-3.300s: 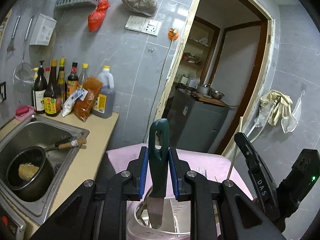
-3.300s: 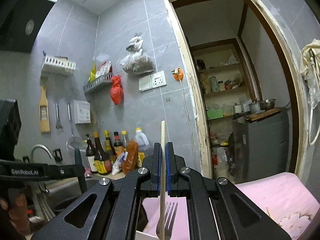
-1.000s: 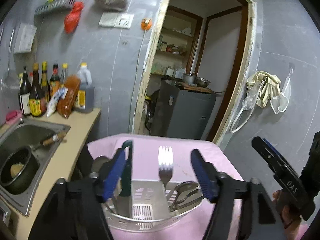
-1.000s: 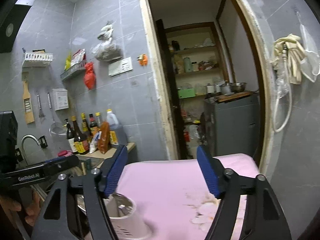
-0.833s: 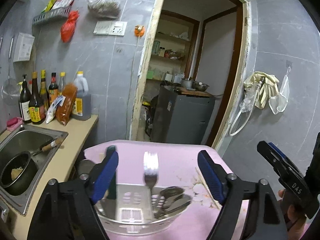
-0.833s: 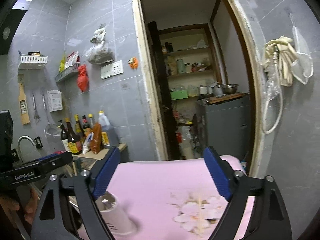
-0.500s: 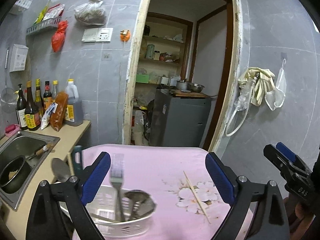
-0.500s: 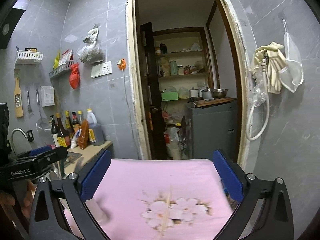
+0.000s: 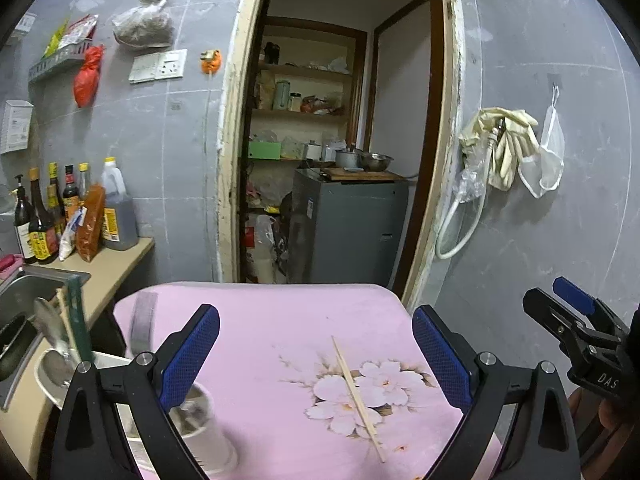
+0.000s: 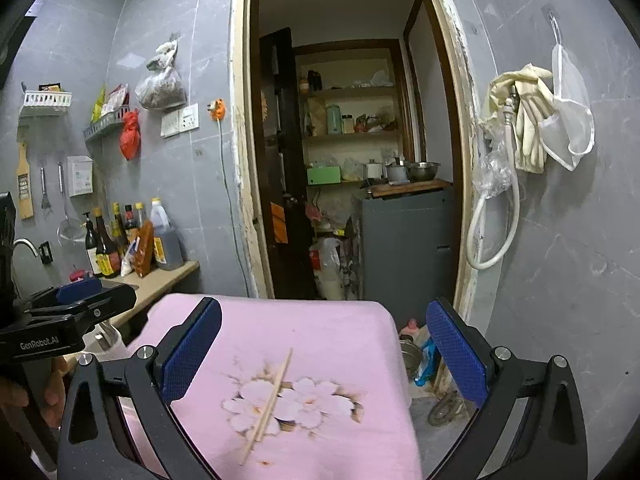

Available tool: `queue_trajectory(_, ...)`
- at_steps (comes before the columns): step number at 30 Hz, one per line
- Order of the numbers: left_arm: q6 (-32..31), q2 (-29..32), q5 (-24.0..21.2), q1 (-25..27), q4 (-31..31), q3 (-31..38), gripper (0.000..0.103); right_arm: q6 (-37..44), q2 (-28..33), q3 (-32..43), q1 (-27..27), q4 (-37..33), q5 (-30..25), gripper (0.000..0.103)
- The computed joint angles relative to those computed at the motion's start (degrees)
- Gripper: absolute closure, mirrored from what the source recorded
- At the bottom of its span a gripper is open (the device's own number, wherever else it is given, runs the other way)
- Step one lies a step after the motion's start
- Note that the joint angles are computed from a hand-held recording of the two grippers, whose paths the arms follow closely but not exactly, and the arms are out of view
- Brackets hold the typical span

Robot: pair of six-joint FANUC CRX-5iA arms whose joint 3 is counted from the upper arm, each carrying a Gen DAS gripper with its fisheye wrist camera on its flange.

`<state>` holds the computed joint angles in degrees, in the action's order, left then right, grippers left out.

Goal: Organize utensils
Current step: 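Move both open tools back toward the last chopstick on the table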

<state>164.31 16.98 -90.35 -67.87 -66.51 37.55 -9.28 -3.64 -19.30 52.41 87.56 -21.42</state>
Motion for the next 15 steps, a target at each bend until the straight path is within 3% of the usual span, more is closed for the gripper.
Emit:
queue_trajectory(11, -0.2, 3.3, 4.9, 5.7, 8.9, 1.2, 0.005, 11.8, 2.1, 0.1, -2.6, -12.6, 3.8, 0.002)
queue_trajectory(15, 2.2, 3.0, 7.6, 8.1, 12.7, -0.9, 0.005, 21.5, 3.8, 2.0, -2.1, -24.3, 4.0, 0.002)
